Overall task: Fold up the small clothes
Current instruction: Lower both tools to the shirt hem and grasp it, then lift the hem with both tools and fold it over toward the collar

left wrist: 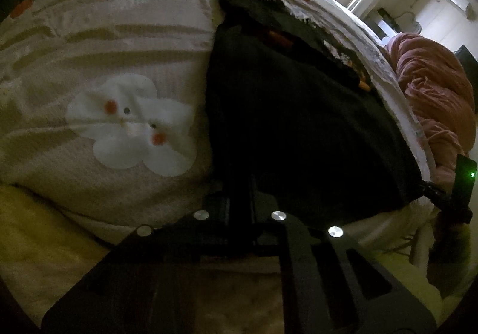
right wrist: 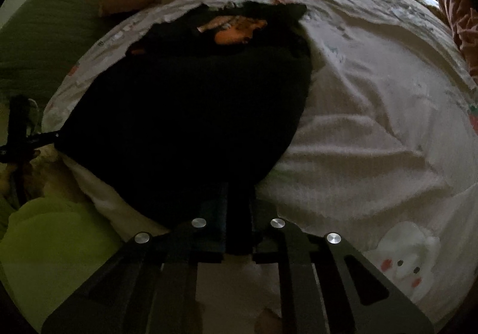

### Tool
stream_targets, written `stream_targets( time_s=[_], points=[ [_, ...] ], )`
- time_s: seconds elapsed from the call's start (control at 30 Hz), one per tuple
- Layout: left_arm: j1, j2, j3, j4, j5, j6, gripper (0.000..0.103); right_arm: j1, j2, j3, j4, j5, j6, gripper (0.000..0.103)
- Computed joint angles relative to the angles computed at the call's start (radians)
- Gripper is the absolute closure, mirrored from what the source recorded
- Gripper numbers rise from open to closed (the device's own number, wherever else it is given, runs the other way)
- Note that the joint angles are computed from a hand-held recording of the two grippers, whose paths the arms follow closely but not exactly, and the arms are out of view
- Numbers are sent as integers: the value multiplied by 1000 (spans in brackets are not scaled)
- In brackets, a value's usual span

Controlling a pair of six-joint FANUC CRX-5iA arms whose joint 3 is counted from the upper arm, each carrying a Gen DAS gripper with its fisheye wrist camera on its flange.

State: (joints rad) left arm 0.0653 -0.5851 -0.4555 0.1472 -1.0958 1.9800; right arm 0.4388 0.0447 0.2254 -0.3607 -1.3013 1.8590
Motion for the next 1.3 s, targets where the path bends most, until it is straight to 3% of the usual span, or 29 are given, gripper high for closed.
stream_targets(
  time_s=[0.1,0.37,0.73,1.07,1.3],
  points=[
    [-13,-14,26,-42,2,29,101,-16,-12,12,-35,20,23,95],
    [38,-55,58,-32,12,6,101,-78,-21,71,-163,70,78,95],
    [73,-14,148,-44,38,-3,101,-125,-12,128,-267,191,122,96],
    [77,81,252,-84,51,13,101,-116,42,195,-273,272,106,96],
    [49,186,369,-172,52,39,101,-68,100,250,-174,350,50,96]
  ],
)
